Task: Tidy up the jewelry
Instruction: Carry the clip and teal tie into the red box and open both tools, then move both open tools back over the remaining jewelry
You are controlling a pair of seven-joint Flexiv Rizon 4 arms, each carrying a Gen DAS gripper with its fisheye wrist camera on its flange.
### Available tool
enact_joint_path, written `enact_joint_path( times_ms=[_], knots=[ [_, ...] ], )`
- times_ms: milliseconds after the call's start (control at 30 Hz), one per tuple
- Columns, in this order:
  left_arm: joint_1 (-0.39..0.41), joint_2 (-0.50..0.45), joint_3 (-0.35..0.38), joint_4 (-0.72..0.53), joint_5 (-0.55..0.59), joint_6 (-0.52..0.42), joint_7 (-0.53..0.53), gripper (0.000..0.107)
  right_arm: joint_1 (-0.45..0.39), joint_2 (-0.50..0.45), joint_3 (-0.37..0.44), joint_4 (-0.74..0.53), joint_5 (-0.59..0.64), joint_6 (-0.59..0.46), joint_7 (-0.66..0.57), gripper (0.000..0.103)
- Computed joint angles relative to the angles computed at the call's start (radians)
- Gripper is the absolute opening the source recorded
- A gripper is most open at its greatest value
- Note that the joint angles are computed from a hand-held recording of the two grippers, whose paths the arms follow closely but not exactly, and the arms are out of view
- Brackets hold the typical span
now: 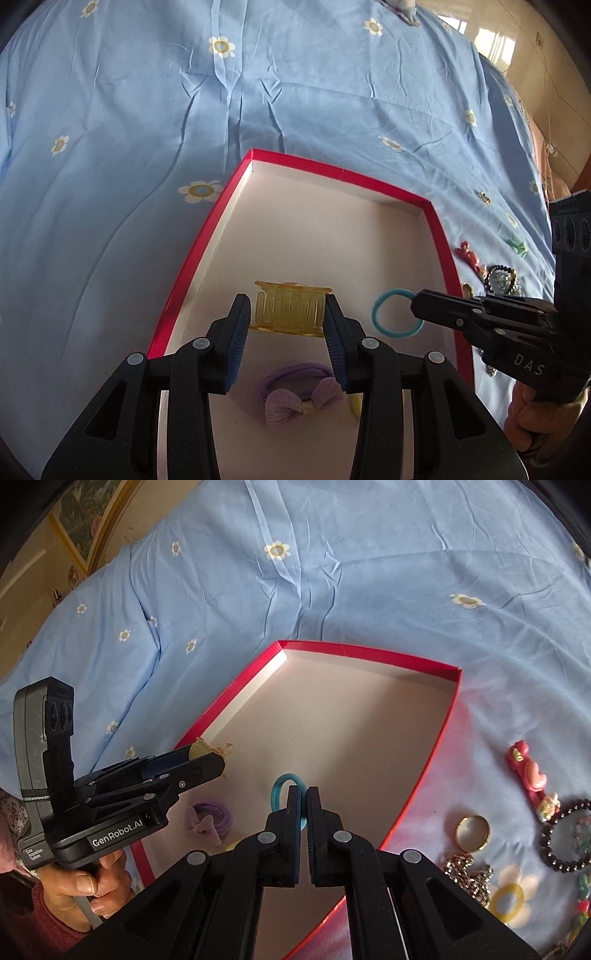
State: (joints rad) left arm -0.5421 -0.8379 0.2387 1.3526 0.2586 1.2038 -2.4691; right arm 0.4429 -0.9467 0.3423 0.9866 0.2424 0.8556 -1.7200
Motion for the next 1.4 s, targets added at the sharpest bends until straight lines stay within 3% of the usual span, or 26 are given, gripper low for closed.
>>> enact_joint_path(
  times_ms=[267, 933, 1133, 1400],
  knots=[
    [-0.001, -0.007, -0.004, -0.015, 0.01, -0.022, 0.006, 0.039, 0.013, -0.026, -0.012, -0.037, -0.017, -0.042, 0.013, 0.004],
    [0.009, -0.01, -0.022, -0.007, -0.015, -0.037, 0.009, 0.039, 0.006, -0.002, -0.013, -0.011, -0.007, -0.03, 0.021, 0.009],
    [-0.004, 0.004, -0.016, 0.005, -0.005, -0.035, -0.004, 0.049, -0.013, 0.039, -0.001, 0.045, 0.009, 0.009, 0.009, 0.026],
    [-0.041, 0.036, 0.009, 0.031, 0.03, -0.015, -0.065, 0.056, -0.055, 0.116, 0.015, 0.155, 0.04, 0.091, 0.003, 0.034]
  ],
)
